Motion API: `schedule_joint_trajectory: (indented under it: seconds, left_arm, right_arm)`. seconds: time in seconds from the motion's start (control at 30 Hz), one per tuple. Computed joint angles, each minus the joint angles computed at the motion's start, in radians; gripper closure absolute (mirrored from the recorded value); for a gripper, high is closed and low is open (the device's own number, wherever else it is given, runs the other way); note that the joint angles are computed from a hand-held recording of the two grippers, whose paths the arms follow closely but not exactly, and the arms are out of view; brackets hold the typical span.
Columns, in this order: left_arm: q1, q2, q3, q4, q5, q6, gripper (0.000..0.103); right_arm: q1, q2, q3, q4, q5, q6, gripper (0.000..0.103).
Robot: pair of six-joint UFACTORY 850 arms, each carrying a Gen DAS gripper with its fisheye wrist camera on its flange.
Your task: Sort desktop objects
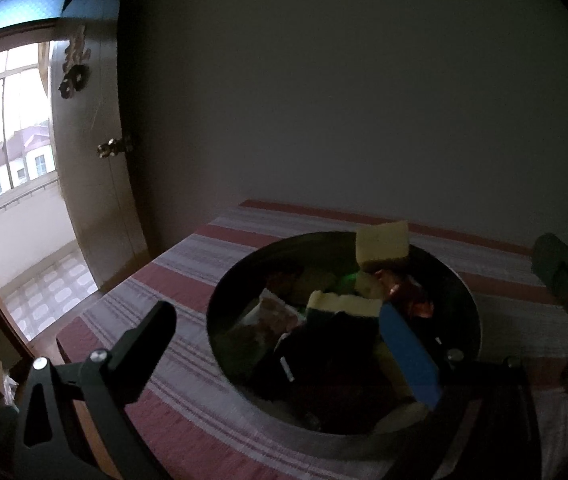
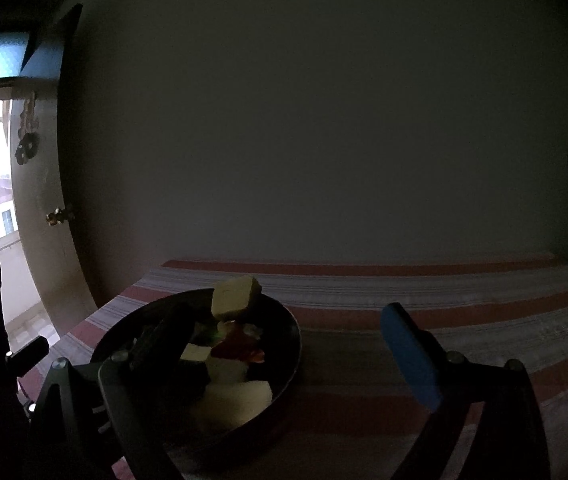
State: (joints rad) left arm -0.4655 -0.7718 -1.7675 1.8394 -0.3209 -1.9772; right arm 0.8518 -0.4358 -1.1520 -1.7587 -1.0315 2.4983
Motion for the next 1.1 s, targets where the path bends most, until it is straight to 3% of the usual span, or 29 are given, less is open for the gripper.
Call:
schedule_joint_trajectory:
  seconds: [0.77, 1.1]
  left_arm:
    - [0.010, 0.053, 0.099, 0.170, -0.018, -0.180, 0.000]
    - [0.016, 0.043, 0.078, 0.120, 0.001, -0.134, 0.000]
  right_arm:
    - [0.037, 0.006, 0.034, 0.013, -0.065, 0.062, 0.006]
    - [0.033, 0.015, 0.054, 0.002, -0.076, 0.084, 0.006]
